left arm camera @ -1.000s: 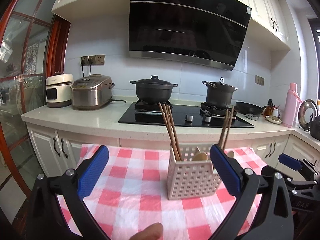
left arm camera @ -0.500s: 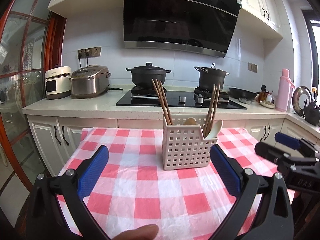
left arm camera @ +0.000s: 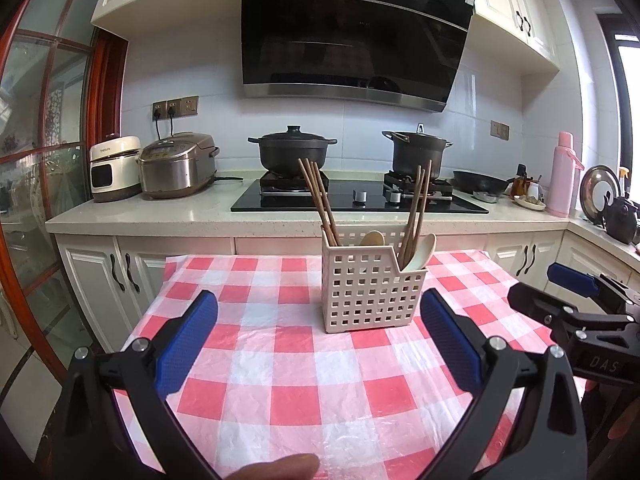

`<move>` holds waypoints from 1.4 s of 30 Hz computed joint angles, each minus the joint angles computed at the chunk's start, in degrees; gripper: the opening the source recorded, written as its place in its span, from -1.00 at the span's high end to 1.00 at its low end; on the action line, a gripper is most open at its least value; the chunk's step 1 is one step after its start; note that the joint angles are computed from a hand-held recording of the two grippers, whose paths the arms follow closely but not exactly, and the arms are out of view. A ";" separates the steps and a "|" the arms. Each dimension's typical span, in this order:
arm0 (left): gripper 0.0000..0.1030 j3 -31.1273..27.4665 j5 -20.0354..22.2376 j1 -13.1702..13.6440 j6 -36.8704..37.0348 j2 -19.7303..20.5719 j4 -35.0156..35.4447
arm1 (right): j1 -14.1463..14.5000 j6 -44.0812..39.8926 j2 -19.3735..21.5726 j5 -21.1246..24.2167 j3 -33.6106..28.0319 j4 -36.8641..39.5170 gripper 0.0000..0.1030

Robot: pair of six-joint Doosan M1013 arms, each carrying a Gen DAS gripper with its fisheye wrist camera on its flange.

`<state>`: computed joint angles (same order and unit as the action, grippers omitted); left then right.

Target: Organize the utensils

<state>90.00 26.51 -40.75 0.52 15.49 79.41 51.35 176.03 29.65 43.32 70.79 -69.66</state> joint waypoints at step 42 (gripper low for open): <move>-0.91 0.47 1.17 -0.49 -2.40 -0.27 3.01 | 0.04 1.70 -0.21 -0.25 0.29 -0.94 -0.64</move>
